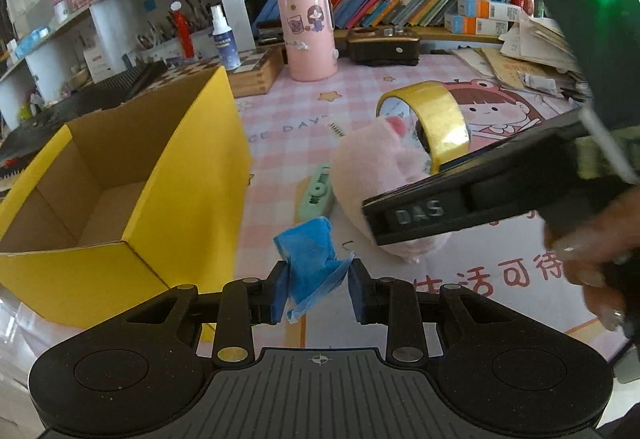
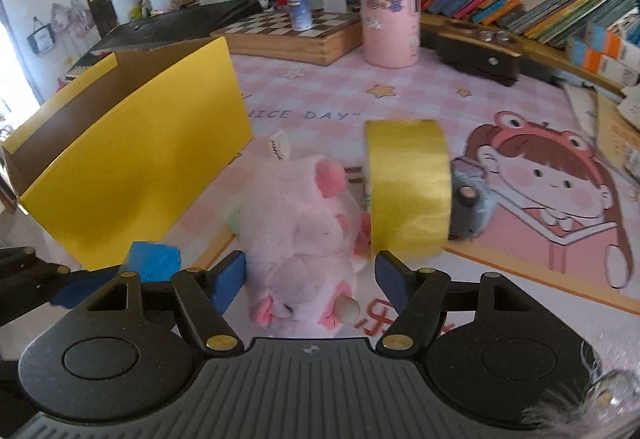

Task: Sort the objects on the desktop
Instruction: 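Grasp the pink plush pig with the right gripper while the left gripper holds the blue cloth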

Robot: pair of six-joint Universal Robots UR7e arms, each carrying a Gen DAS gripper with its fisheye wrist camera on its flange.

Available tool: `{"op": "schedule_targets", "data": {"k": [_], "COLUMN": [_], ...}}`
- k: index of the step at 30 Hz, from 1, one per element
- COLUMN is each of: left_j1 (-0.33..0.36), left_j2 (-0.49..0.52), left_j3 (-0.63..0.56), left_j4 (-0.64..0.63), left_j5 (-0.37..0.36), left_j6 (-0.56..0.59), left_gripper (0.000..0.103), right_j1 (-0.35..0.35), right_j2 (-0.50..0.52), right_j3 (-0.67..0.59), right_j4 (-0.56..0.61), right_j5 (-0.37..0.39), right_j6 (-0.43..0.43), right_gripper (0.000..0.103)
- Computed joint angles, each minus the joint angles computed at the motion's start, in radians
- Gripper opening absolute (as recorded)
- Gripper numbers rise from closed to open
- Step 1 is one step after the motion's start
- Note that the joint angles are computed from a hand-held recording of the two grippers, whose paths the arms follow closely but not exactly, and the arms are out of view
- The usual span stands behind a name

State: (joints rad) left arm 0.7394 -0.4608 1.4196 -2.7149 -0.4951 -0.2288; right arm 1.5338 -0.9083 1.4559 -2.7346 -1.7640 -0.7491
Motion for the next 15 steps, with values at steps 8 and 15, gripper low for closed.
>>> {"op": "schedule_targets", "data": {"k": [8,15], "left_j1": [-0.007,-0.020], "left_j2": [-0.009,-0.017], "left_j3": [0.017,0.040], "left_j4": [0.013,-0.024], "left_j5": [0.019,0.011], "left_j6": [-0.037,-0.017], "left_gripper": [0.030,0.030], "right_j1": [-0.005,-0.016], "right_j2": [0.019,-0.037], "right_j3": [-0.030,0.014], "right_j4": [0.077,0.045], "right_j5": [0.019,0.118], "right_j6": [0.028,0.047], "right_gripper": [0.052,0.047]}}
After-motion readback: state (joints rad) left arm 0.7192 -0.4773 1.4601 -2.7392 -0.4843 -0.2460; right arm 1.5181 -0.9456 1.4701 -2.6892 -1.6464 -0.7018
